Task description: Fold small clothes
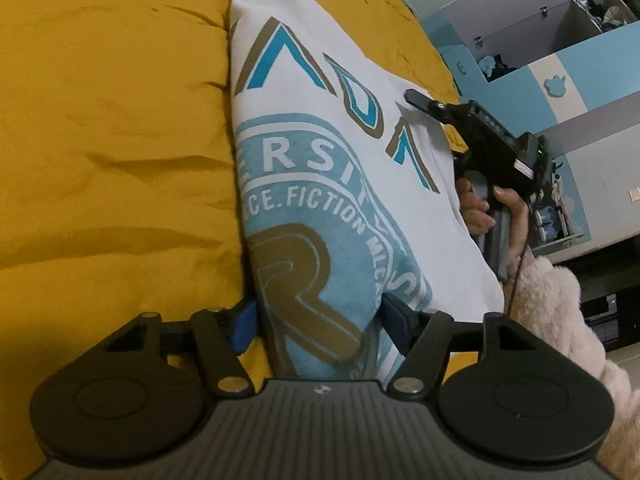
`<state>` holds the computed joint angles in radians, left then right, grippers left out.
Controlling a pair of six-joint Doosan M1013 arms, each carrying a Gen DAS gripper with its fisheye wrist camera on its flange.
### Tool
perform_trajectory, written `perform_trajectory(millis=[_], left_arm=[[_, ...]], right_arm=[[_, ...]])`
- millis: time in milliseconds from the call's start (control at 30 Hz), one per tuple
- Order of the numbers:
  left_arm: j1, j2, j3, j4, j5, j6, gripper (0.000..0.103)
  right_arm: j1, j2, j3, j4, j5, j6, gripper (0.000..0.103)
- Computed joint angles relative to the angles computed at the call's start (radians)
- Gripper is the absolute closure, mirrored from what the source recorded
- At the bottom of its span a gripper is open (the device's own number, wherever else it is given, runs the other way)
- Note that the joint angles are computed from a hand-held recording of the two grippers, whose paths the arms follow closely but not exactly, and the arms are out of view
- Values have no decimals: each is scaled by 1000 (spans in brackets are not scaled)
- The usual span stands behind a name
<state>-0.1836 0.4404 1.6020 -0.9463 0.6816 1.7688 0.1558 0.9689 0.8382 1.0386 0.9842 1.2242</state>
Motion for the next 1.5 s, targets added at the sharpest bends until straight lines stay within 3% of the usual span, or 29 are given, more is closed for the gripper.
perform_trajectory(millis=[133, 233, 333, 433, 467, 500, 533, 567, 600, 700, 900, 1033, 1233, 1367, 1500], left_arm=[[9, -31, 28, 43, 7, -60, 32], [3, -14, 17, 25, 2, -46, 31], [0, 20, -12, -63, 22, 29, 20], [3, 44, -29, -133, 28, 50, 18], [5, 48, -24, -181, 25, 67, 19], [9, 50, -16, -231, 26, 85, 28], [14, 51, -9, -267, 31, 99, 31], [17, 49, -1, -301, 32, 113, 37], [20, 48, 4, -328, 35, 125, 48], [24, 39, 17, -402, 33, 157, 61], [29, 3, 24, -486, 16, 256, 65], [54, -49, 61, -561, 2, 340, 65], [103, -186, 167, -566, -104, 386, 65], [136, -279, 236, -465, -198, 314, 65], [164, -318, 274, -317, -245, 185, 65]], right_arm=[[1, 5, -7, -11, 14, -20, 41], [6, 11, -13, -8, 3, -22, 39], [10, 9, -10, -17, -6, -25, 38], [11, 10, -12, -24, -12, -15, 39], [12, 8, -9, -31, -18, -16, 45], [16, 5, -8, -55, -30, -14, 52], [17, 1, -4, -71, -38, -13, 67], [17, -3, 4, -63, -46, -14, 70], [18, -9, 15, -48, -56, -18, 72], [25, -33, 40, -53, -97, -50, 75], [43, -72, 31, -60, -121, -82, 76], [67, -79, -26, -52, -105, -90, 77], [137, -29, -178, 18, -40, -110, 77], [197, 61, -340, 63, 8, -68, 77], [249, 174, -528, 43, 55, 38, 77]])
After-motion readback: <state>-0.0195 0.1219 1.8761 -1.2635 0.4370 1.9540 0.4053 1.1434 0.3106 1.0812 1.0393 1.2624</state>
